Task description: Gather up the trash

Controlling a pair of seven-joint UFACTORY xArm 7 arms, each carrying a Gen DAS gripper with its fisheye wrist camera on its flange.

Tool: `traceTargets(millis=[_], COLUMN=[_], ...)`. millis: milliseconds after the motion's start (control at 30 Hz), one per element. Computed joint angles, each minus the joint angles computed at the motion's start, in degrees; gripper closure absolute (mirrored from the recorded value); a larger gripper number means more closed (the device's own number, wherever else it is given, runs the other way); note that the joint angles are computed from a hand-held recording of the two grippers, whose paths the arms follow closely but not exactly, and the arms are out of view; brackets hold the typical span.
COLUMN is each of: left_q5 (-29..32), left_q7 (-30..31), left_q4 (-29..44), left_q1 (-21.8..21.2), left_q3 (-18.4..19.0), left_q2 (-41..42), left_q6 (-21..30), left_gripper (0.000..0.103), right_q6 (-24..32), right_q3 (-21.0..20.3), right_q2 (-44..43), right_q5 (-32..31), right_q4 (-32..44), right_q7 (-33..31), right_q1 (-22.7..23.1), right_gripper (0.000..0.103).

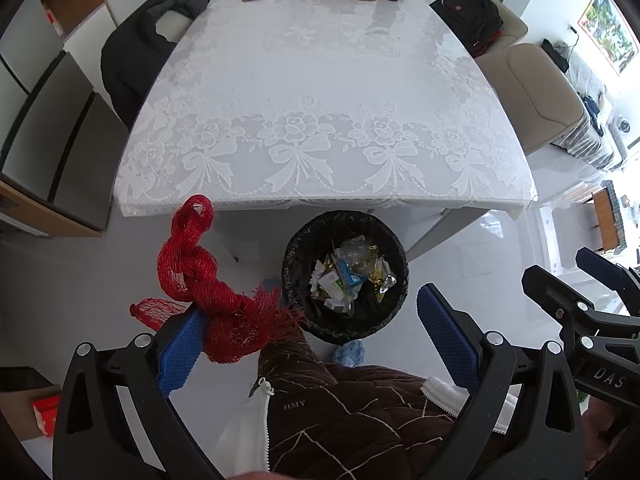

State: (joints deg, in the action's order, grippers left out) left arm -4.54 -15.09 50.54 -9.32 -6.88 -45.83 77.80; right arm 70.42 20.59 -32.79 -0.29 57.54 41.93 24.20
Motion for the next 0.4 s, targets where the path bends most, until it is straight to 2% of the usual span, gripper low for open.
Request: traceTargets(millis=[400], left_q5=[-0.3], left_q7=[0.2], left_q4=[0.5], left_q1=[-0.2], left_q3=[0.0], left_q2=[0.5], left_q6=[0.3], left_gripper=[0.006], right_q6=[0.1], right_q3=[0.1], right_q2=[0.3], right_q5=[-0.1], right_q4=[0.3], right_q7=[0.2], right_q1=[0.1], right_gripper=[0.009])
